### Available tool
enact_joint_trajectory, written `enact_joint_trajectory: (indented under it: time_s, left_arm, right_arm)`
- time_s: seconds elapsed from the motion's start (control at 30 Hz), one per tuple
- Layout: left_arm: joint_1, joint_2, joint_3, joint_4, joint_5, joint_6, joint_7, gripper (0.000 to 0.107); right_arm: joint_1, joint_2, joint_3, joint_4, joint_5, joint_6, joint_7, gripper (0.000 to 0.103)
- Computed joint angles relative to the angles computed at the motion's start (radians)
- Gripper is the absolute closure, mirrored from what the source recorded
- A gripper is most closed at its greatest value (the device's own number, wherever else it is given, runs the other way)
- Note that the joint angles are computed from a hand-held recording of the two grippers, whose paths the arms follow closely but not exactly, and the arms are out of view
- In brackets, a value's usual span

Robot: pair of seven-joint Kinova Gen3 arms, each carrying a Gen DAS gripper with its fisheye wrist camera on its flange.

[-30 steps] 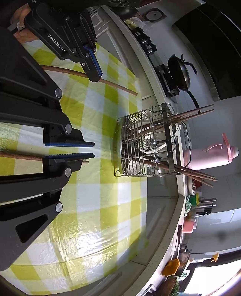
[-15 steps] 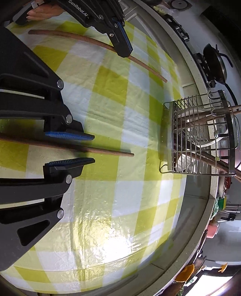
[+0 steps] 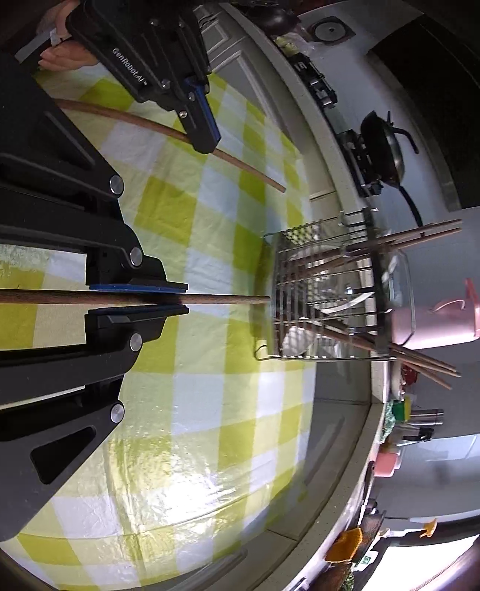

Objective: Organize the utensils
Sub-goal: 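Lift both chopsticks upright and carry them toward the wire rack, then lower both held chopsticks into the wire rack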

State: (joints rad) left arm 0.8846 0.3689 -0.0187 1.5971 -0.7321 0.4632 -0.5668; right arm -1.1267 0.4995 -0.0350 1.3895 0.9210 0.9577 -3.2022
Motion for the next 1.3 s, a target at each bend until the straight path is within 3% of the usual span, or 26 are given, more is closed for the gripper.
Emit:
enact_joint_trajectory:
  time_s: [0.23, 0.83, 1.07, 1.3]
  left_arm:
    - [0.037, -0.044, -0.02, -0.007, -0.106, 0.013, 0.083, 0.102]
    - [0.0, -0.123, 0.083, 0.004, -0.345, 0.059, 0.264, 0.102]
    - [0.001, -0.143, 0.107, 0.045, -0.52, 0.074, 0.451, 0.102]
    - [-0.021, -0.141, 0.149, 0.06, -0.644, 0.091, 0.562, 0.102]
  right_arm:
    - [-0.035, -0.026, 0.009, -0.032, 0.097, 0.045, -0.014, 0.096]
    - [-0.081, -0.058, -0.03, -0.063, 0.255, 0.141, -0.046, 0.096]
    - [-0.102, -0.059, -0.036, -0.058, 0.312, 0.169, -0.074, 0.096]
    - [-0.108, -0.057, -0.039, -0.063, 0.346, 0.189, -0.083, 0.096]
